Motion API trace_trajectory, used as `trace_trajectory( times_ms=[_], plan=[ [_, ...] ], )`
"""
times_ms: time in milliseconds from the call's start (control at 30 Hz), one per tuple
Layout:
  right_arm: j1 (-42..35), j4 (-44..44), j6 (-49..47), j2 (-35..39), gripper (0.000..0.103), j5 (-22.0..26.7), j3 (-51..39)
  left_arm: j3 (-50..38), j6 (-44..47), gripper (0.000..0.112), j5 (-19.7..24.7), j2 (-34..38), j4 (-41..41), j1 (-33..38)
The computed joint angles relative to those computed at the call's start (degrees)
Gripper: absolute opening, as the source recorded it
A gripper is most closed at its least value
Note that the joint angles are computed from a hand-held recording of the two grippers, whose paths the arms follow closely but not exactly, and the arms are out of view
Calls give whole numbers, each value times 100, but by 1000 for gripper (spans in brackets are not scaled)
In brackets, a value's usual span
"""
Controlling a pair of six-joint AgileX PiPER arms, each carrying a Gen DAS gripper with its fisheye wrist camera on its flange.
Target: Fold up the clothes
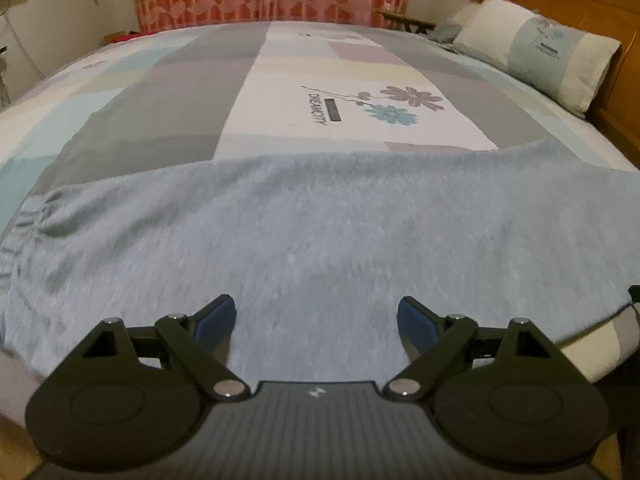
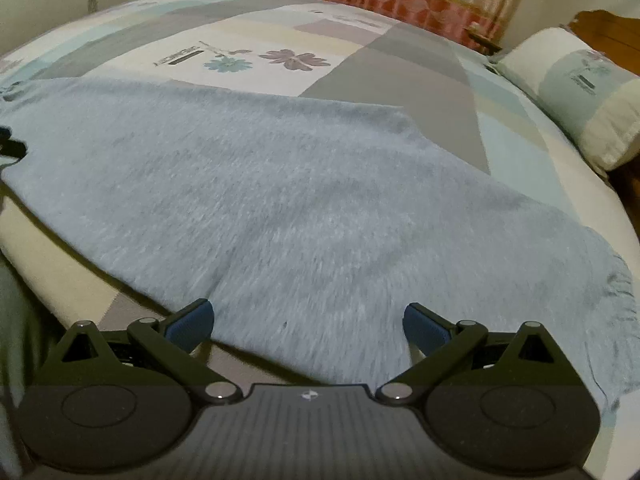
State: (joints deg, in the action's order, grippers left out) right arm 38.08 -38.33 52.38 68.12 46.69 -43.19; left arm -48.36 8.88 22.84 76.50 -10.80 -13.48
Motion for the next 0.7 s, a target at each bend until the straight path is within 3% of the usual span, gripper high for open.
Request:
trace_trajectory(
  times_ms=[100, 233, 400, 533, 700],
  plan=[
    [470, -295, 184, 32, 103, 337, -255, 115, 447, 89, 47, -261, -619, 232],
    [852, -544, 147, 445, 103, 408, -741, 291, 703, 89, -31, -593, -1061, 525],
    [1143, -590, -28, 984, 103, 191, -1295, 587, 2213, 89, 303, -851, -2934, 1541],
    [1408, -556, -226, 1334, 103, 189, -1696, 806, 3194, 89, 800, -902, -4232, 2617],
    [1579, -461, -411, 1618, 103, 285, -2111, 1038, 4143, 89, 1828, -629, -5709, 4129]
  ],
)
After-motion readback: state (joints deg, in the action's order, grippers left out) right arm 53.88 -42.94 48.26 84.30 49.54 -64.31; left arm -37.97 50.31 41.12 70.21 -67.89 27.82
